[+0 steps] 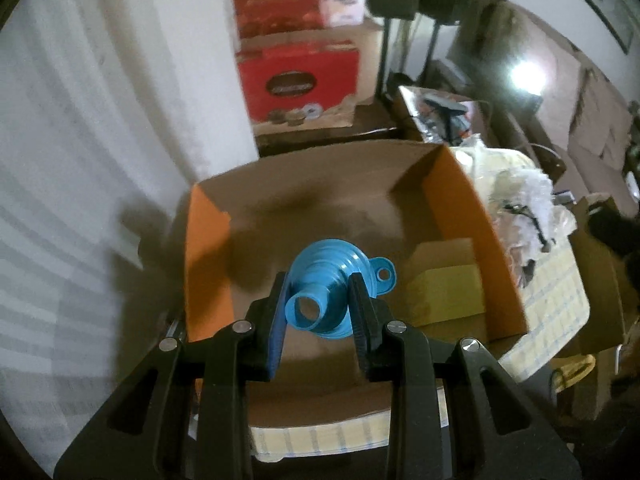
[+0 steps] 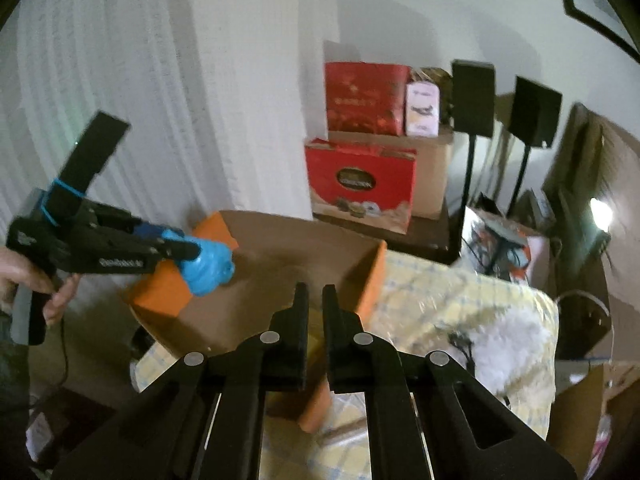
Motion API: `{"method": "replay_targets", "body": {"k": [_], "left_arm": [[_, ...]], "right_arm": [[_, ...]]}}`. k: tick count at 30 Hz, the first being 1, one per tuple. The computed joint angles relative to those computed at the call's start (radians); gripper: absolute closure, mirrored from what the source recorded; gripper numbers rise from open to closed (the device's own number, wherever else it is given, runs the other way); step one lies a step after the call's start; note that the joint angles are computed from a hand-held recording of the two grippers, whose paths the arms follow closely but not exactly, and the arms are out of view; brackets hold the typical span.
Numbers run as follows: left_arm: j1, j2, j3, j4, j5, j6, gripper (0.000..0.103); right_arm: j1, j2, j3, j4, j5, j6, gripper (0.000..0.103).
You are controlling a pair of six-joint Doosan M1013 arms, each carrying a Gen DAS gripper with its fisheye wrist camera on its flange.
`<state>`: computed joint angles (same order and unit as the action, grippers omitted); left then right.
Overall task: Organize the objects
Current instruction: 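Carry the funnel over the orange box with the left tool while the right tool carries the cable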
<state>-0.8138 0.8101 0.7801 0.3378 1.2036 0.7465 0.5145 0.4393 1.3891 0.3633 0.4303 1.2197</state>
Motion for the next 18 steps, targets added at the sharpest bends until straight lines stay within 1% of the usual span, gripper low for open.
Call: {"method": "replay_targets", "body": {"k": [3, 5, 7, 10, 14, 18], "left_arm": [[0.01, -0.009, 0.031, -0.019, -0.007, -0.009, 0.076], [0.014, -0.007, 0.043, -0.031, -0.006, -0.007, 0.076], [0.017, -0.001, 0.044, -0.041, -0.003, -0.004, 0.076], [0.021, 0.008, 0.043, -0.05, -0.001, -0.006, 0.076], [0.019, 0.011, 0.042, -0.046, -0.004, -0.005, 0.076], [0.018, 0.02, 0.027, -0.041, 0.012, 0.006, 0.076]], "right_arm": [[0.013, 0.003, -0.018, -0.009, -0.001, -0.008, 0.097], [0.014, 0.009, -0.036, -0.017, 0.03, -0.007, 0.097], [0.007, 0.01, -0.032, -0.016, 0.042, 0.01, 0.096], [-0.003, 0.017, -0.028, -0.038, 0.069, 0.065, 0.094], [-0.017, 0.017, 0.002, -0.081, 0.07, 0.142, 0.093], [-0.035, 0.019, 0.03, -0.133, 0.07, 0.219, 0.073]]}}
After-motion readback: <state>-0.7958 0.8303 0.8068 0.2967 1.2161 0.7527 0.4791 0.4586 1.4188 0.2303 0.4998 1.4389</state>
